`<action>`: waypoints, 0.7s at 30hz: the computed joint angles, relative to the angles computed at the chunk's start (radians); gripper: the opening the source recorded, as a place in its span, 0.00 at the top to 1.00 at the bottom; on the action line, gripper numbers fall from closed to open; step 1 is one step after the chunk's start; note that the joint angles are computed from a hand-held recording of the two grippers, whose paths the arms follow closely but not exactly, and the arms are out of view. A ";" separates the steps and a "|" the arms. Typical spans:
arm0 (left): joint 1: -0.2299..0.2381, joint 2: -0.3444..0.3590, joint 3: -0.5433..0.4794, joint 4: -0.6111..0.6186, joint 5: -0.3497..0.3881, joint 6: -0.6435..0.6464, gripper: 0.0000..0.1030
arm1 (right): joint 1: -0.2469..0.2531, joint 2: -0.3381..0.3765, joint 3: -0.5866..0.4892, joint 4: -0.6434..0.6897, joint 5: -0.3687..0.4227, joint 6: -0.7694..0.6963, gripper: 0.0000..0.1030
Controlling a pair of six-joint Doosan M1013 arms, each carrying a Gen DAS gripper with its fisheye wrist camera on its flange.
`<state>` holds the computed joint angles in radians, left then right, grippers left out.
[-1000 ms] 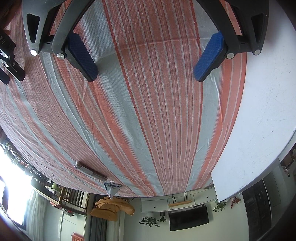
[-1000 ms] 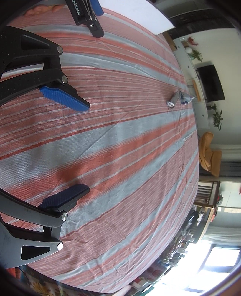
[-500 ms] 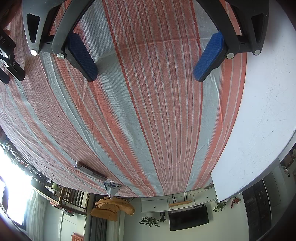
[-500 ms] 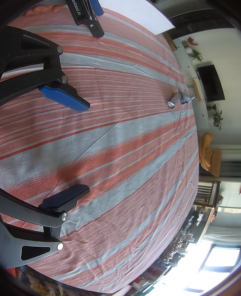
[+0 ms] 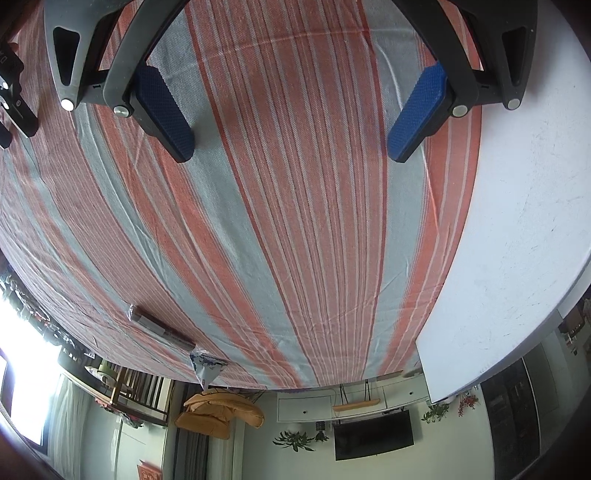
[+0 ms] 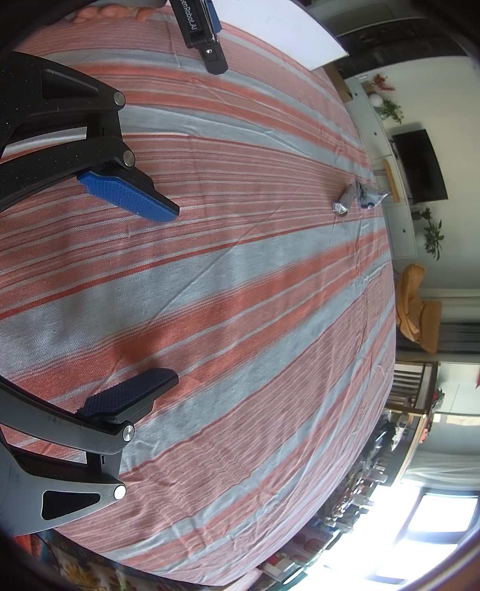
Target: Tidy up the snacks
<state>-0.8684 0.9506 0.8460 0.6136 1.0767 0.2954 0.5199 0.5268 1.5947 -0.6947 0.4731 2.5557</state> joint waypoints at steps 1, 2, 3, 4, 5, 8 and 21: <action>0.000 -0.001 0.002 0.000 -0.002 -0.001 0.00 | 0.000 0.000 0.000 0.000 0.000 0.000 0.18; 0.000 -0.001 0.003 0.000 -0.003 -0.002 0.00 | 0.000 0.000 0.000 -0.001 0.000 0.001 0.18; 0.000 -0.001 0.002 0.000 -0.002 -0.002 0.00 | 0.000 0.000 0.000 0.000 0.000 0.000 0.18; 0.000 -0.001 0.002 0.000 -0.002 -0.002 0.00 | 0.000 0.000 0.000 0.000 0.000 0.000 0.18; 0.000 -0.001 0.003 0.000 -0.003 -0.003 0.00 | 0.000 0.000 0.000 0.001 0.000 -0.001 0.18; 0.000 -0.001 0.003 0.000 -0.001 -0.004 0.00 | 0.000 0.001 -0.001 0.002 -0.001 -0.003 0.18; -0.001 0.002 -0.004 0.000 0.005 -0.005 0.00 | 0.000 0.000 -0.001 0.002 0.000 -0.003 0.18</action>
